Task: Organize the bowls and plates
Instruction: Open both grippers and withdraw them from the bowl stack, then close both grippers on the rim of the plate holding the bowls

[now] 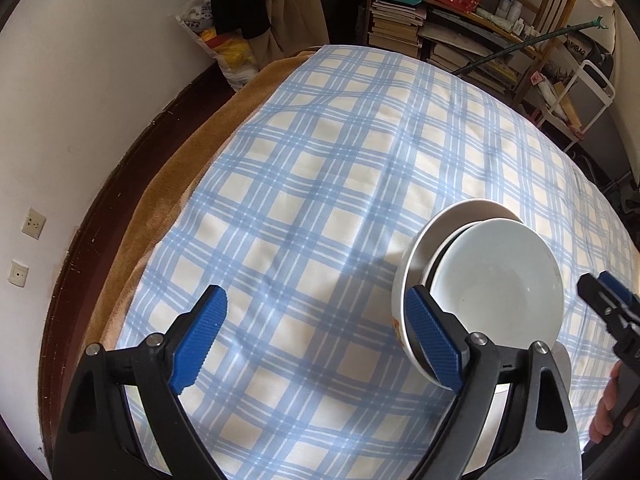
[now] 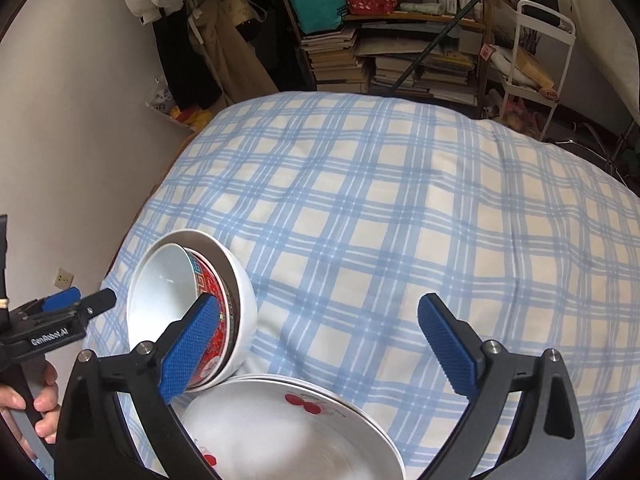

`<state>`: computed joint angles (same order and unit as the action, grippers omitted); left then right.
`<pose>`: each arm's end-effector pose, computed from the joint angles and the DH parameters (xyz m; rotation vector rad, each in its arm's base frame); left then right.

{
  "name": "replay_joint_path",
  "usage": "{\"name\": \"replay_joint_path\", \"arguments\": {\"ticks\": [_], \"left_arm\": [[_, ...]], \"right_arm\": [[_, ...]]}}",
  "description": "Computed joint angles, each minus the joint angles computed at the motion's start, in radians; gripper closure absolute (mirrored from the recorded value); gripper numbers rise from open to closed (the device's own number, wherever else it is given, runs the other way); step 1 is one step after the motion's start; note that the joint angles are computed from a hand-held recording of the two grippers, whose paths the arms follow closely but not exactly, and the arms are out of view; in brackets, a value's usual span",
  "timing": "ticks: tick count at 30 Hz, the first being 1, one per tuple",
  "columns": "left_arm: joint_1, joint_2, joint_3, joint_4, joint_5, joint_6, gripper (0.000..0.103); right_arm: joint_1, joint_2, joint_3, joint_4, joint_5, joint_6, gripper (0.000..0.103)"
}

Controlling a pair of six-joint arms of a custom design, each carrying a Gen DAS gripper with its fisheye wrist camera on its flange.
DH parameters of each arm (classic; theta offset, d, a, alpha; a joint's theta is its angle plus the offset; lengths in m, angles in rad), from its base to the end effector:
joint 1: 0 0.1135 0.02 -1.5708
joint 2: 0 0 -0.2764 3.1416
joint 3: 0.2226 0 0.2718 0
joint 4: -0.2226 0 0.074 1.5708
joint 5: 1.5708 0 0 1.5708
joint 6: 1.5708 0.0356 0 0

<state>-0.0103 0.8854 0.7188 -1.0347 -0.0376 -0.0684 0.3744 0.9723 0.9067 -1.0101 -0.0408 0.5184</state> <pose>0.1560 -0.0003 0.2405 -0.0902 2.7693 0.0317 0.1715 0.0689 0.2879 0.1798 2.6857 0.3432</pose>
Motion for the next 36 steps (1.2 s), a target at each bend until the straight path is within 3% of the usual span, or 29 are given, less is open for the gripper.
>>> {"name": "replay_joint_path", "arguments": {"ticks": [10, 15, 32, 36], "left_arm": [[-0.007, 0.031, -0.009, 0.013, 0.024, -0.055, 0.013], [-0.027, 0.039, -0.012, 0.017, -0.016, -0.038, 0.013], [-0.020, 0.070, -0.028, 0.031, 0.001, -0.014, 0.013], [-0.017, 0.075, -0.029, 0.035, 0.002, -0.011, 0.013]], "right_arm": [[0.000, 0.012, -0.066, 0.048, -0.045, 0.037, 0.000], [0.003, 0.015, -0.080, 0.059, -0.047, 0.048, 0.000], [0.023, 0.028, -0.091, 0.077, -0.056, 0.065, 0.000], [0.031, 0.030, -0.089, 0.079, -0.053, 0.065, 0.006]]}}
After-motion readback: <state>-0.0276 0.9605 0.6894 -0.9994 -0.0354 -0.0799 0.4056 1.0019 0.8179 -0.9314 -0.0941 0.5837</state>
